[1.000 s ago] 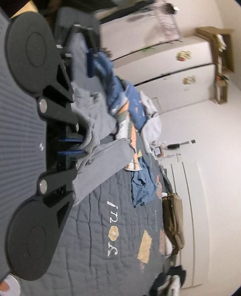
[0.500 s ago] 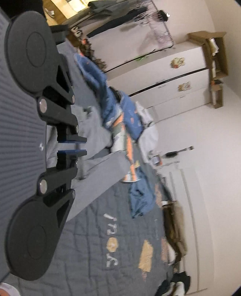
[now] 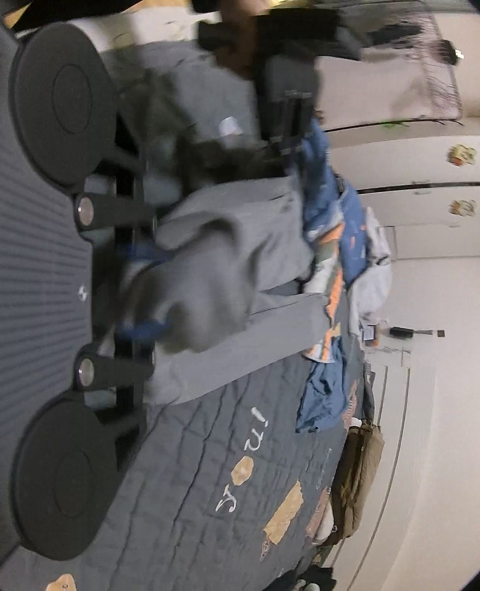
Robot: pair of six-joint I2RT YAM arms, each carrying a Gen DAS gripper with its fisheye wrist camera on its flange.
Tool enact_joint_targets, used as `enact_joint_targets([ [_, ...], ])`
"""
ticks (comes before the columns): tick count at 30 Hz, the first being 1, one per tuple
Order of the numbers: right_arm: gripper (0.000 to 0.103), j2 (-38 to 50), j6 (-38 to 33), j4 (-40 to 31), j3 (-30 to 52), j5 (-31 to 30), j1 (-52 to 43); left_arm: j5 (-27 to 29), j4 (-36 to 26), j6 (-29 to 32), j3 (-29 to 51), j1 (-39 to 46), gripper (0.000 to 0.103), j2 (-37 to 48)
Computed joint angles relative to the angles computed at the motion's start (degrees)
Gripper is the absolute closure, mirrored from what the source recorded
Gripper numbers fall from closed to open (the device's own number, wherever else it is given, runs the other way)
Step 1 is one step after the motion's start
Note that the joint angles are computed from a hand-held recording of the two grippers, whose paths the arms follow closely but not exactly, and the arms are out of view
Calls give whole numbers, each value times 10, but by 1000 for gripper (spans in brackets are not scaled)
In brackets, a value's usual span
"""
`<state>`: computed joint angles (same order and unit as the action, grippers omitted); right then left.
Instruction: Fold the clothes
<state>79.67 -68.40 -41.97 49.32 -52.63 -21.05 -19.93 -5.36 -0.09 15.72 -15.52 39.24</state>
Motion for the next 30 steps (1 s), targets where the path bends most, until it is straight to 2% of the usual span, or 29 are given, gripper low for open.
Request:
enact_joint_targets([
  [2,40,-2,-27,29,-22,6,-5,3,-3,-2,4,15,96,4],
  [5,34,5,-47,67,-45,22,-1,5,-14,-14,11,25,96,6],
  [10,32,26,-40,160,-85,58,21,8,-19,-22,12,32,96,15],
  [15,33,58,28,281,-118,90,43,37,-21,-18,17,57,96,37],
  [16,39,67,51,295,-118,94,48,42,-21,-16,17,59,96,42],
  [19,79,87,122,313,-115,88,56,43,-47,-2,28,52,93,47],
  [21,83,80,160,327,-118,86,60,28,-60,17,25,34,92,40],
  [23,92,73,196,340,-121,84,63,3,-73,28,24,4,92,30],
  [25,93,67,225,340,-116,77,64,-17,-98,38,28,-27,90,12],
  [26,93,67,235,335,-111,72,64,-28,-110,44,31,-44,87,3],
  [28,93,69,258,331,-100,67,67,-70,-141,52,36,-97,65,-25],
  [29,93,70,266,328,-95,65,69,-98,-159,55,39,-129,47,-43],
  [30,93,71,273,325,-91,63,70,-125,-167,58,36,-162,41,-62],
])
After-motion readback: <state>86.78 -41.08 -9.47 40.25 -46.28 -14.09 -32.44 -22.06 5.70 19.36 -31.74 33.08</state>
